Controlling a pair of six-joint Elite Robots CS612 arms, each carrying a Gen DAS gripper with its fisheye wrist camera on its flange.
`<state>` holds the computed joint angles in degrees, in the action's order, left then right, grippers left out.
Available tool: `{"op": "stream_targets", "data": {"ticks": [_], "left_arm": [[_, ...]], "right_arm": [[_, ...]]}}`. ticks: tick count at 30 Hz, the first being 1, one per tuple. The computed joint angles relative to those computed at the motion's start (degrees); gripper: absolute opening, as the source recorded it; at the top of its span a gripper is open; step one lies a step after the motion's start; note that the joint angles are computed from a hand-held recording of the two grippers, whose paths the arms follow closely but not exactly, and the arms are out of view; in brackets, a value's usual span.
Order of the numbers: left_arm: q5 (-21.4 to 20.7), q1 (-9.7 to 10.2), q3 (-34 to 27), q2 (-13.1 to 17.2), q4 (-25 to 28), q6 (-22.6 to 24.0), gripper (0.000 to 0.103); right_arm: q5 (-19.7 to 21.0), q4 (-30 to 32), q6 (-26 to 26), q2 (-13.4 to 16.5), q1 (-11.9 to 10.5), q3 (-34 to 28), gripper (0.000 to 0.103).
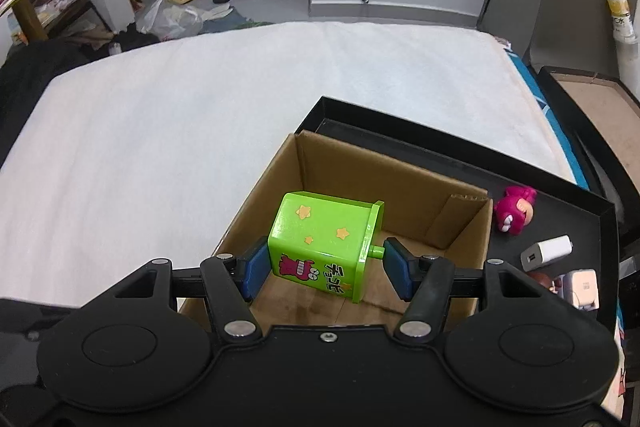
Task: Organize rigid objects
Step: 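Open the right gripper to drop the green cube into the box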
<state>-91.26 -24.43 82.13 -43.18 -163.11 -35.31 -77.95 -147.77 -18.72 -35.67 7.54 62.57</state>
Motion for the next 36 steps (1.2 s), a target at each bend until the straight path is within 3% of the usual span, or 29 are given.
{"op": "stream_targets", "data": {"ticks": [4, 10, 19, 27, 29, 33, 36], "left_arm": [[0.10, -0.05, -0.21, 0.06, 0.62, 0.09, 0.015], [0.25, -0.05, -0.87, 0.36, 1.65, 0.06, 0.016], [0.93, -0.26, -1.20, 0.55, 2.17, 0.09, 0.016], [1.98, -0.60, -1.27, 0.37, 2.90, 0.10, 0.016], [2.22, -0.67, -1.32, 0.36, 3.13, 0.16, 0.016], [3.18, -0.95, -1.71, 0.38, 4.30, 0.82, 0.016], [3.64, -1.23, -2.32, 0.52, 5.89, 1.68, 0.016]], "right_arm": [[2.56, -2.56, 2.53, 0.49, -0.53, -0.30, 0.081], [5.91, -0.93, 3.78, -0.45, -1.53, 0.12, 0.086], [10.42, -3.72, 0.50, -3.40, -3.04, 3.95, 0.092], [12.00, -2.99, -1.94, -5.54, -4.55, 6.64, 0.094], [12.07, -3.91, -2.52, -6.05, -5.13, 7.64, 0.101], [10.95, -5.06, -3.97, -6.82, -6.19, 9.14, 0.103], [11.46, -5.99, -1.94, -6.94, -7.40, 9.78, 0.103]]}}
